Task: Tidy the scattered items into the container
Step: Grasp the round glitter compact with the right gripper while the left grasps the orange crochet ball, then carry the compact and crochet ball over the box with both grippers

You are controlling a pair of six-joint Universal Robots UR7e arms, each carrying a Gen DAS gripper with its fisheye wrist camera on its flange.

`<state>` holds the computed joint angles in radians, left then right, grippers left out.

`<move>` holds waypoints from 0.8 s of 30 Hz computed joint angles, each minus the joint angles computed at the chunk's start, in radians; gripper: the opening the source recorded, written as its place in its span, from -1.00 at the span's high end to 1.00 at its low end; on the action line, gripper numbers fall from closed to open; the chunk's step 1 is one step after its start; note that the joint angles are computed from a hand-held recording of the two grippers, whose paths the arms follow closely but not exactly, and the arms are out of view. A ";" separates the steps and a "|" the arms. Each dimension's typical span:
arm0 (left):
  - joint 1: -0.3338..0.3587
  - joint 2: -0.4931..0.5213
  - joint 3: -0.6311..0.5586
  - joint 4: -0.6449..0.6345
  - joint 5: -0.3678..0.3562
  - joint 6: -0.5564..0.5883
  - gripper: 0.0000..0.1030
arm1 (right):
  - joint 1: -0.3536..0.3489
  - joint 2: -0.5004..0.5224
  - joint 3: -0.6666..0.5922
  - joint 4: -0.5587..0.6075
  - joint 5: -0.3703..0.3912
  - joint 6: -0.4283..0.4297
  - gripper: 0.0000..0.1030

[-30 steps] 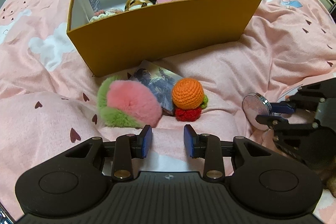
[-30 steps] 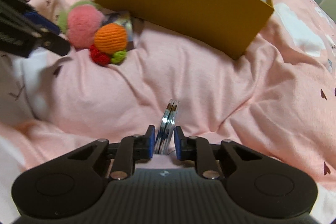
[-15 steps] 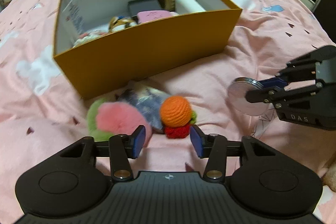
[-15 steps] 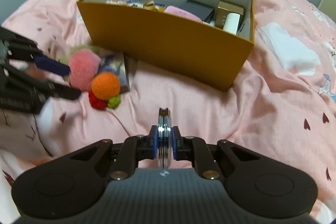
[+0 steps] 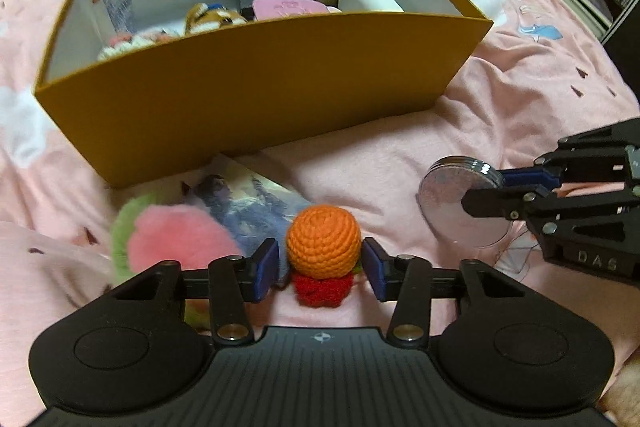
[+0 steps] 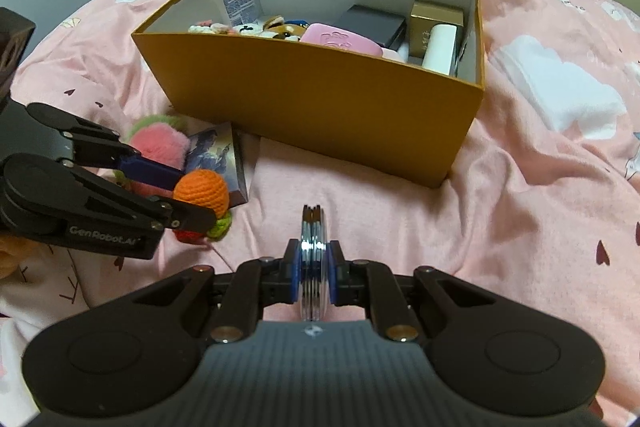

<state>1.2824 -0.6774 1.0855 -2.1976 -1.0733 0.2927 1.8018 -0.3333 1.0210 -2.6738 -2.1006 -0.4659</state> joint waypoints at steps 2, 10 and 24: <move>0.003 0.004 -0.006 0.001 -0.009 -0.011 0.10 | -0.002 0.000 -0.002 0.004 0.002 0.004 0.72; 0.006 -0.012 -0.022 0.021 -0.068 -0.051 0.11 | -0.006 -0.021 -0.003 0.025 0.038 0.029 0.72; -0.049 -0.032 -0.094 -0.058 -0.082 0.077 0.12 | 0.024 -0.013 -0.148 0.010 0.173 -0.072 0.72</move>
